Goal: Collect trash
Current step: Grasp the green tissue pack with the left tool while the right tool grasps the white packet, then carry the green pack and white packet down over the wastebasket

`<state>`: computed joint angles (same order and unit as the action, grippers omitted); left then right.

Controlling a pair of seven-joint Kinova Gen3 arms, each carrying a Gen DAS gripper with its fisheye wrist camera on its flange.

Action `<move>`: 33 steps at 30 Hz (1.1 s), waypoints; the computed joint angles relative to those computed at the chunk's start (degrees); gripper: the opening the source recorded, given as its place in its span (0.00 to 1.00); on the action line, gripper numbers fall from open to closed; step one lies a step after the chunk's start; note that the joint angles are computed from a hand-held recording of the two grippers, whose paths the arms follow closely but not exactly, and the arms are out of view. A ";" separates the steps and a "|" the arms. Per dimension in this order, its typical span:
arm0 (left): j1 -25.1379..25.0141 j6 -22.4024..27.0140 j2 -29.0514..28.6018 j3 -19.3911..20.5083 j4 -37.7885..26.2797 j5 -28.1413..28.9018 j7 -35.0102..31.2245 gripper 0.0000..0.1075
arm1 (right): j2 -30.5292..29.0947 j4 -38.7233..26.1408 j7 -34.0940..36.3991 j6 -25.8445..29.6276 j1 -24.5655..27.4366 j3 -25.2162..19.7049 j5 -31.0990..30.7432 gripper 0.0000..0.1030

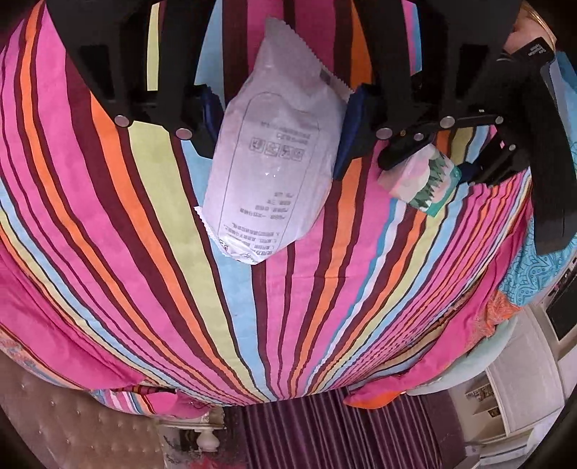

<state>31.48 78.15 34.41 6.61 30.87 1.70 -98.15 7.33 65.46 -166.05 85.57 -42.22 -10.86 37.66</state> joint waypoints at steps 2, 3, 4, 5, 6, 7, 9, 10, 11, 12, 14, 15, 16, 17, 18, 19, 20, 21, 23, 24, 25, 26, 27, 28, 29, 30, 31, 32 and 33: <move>-0.17 -1.12 -2.53 -0.10 4.12 0.08 0.33 0.64 | -0.23 -0.08 -1.23 1.29 -1.02 -0.55 0.25 0.49; -0.29 -1.48 -3.93 -0.07 6.24 0.01 0.58 0.64 | -0.33 -0.14 -1.94 2.09 -1.62 -0.87 0.42 0.49; -0.49 -1.77 -5.13 0.06 7.97 0.00 0.88 0.64 | -0.42 -0.22 -2.66 2.86 -2.23 -1.20 0.59 0.49; -0.66 -1.98 -6.14 0.21 9.39 -0.05 1.19 0.64 | -0.43 -0.43 -3.20 3.60 -2.76 -1.50 0.68 0.49; -0.92 -2.34 -7.32 0.38 11.06 -0.06 1.41 0.64 | -0.52 -0.53 -4.02 4.46 -3.54 -1.90 0.95 0.49; -1.11 -2.64 -8.56 0.50 12.70 -0.18 1.75 0.64 | -0.54 -0.68 -4.60 5.30 -4.20 -2.22 1.19 0.49; -1.73 -3.03 -10.98 0.93 15.87 -0.15 2.25 0.64 | -0.57 -1.02 -5.72 6.84 -5.49 -2.86 1.42 0.49; -2.06 -3.02 -12.01 1.14 17.18 -0.17 2.44 0.64 | -0.53 -1.16 -6.32 7.51 -6.08 -3.11 1.49 0.49; -2.51 -3.17 -13.33 1.38 18.96 -0.04 2.49 0.64 | -0.56 -1.29 -6.88 8.15 -6.65 -3.32 1.55 0.49; -2.76 -3.09 -14.19 1.62 20.06 -0.08 2.62 0.64 | -0.45 -1.61 -7.51 9.08 -7.40 -3.64 1.69 0.49; -3.45 -3.50 -16.58 2.05 23.27 -0.11 2.51 0.64 | -0.30 -2.07 -8.55 10.47 -8.75 -4.06 2.09 0.49; -3.85 -3.68 -17.78 2.24 24.81 -0.04 2.48 0.64 | -0.24 -2.29 -9.04 11.16 -9.45 -4.26 2.32 0.49; -4.21 -3.93 -18.86 2.42 26.21 0.02 2.56 0.64 | -0.21 -2.46 -9.57 11.83 -10.16 -4.45 2.52 0.49; -4.53 -3.90 -19.55 2.61 26.97 0.03 2.64 0.64 | -0.16 -2.68 -10.00 12.45 -10.77 -4.59 2.67 0.49; -4.87 -3.97 -20.32 2.78 27.83 0.13 2.76 0.64 | 0.01 -3.13 -10.31 13.22 -11.37 -4.73 2.76 0.49; -5.39 -4.00 -21.44 2.92 29.00 0.52 2.82 0.64 | 0.17 -3.53 -10.59 13.94 -12.02 -4.84 2.95 0.49; -5.87 -4.13 -22.28 3.11 29.88 0.90 2.75 0.64 | 0.28 -3.83 -11.03 14.69 -12.81 -4.98 3.26 0.49; -6.32 -4.11 -23.22 3.26 30.79 1.24 2.70 0.64 | 0.47 -4.32 -11.31 15.44 -13.57 -5.11 3.51 0.49; -7.12 -4.10 -24.79 3.54 32.31 1.78 2.36 0.64 | 0.94 -5.21 -11.91 16.80 -15.11 -5.23 4.11 0.49; -7.50 -4.00 -25.67 3.65 33.17 2.03 2.19 0.64 | 1.14 -5.67 -12.24 17.46 -15.95 -5.27 4.46 0.49; -7.70 -3.89 -26.13 3.81 33.60 2.08 2.21 0.64 | 1.34 -6.09 -12.51 17.98 -16.63 -5.22 4.72 0.49; -8.02 -3.57 -26.79 3.87 34.19 2.25 2.10 0.64 | 1.52 -6.44 -12.91 18.40 -17.33 -5.18 4.92 0.49; -8.34 -3.40 -27.37 3.93 34.72 2.41 2.00 0.64 | 1.63 -6.59 -13.32 18.68 -17.96 -5.12 5.09 0.49; -8.75 -3.32 -28.24 3.91 35.56 2.74 1.79 0.64 | 1.75 -6.84 -13.74 19.12 -18.63 -5.09 5.31 0.49; -9.09 -3.28 -28.70 3.96 35.96 2.96 1.64 0.64 | 1.84 -7.00 -14.18 19.38 -19.25 -5.07 5.53 0.49; -9.49 -3.27 -29.38 3.93 36.62 3.28 1.43 0.64 | 1.93 -7.20 -14.54 19.69 -19.80 -5.04 5.70 0.49; -9.75 -3.16 -29.69 3.99 36.84 3.39 1.35 0.64 | 2.02 -7.34 -14.82 19.92 -20.29 -5.01 5.83 0.49; -10.09 -3.17 -30.34 3.96 37.50 3.62 1.20 0.64 | 2.15 -7.46 -15.14 20.18 -20.78 -4.99 5.98 0.49; -10.44 -3.08 -30.90 3.91 38.03 3.91 1.09 0.64 | 2.29 -7.64 -15.43 20.45 -21.29 -4.97 6.18 0.49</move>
<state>21.04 75.08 3.51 10.53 68.90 5.61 -97.06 9.62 57.83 -181.48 106.03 -63.51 -15.83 43.83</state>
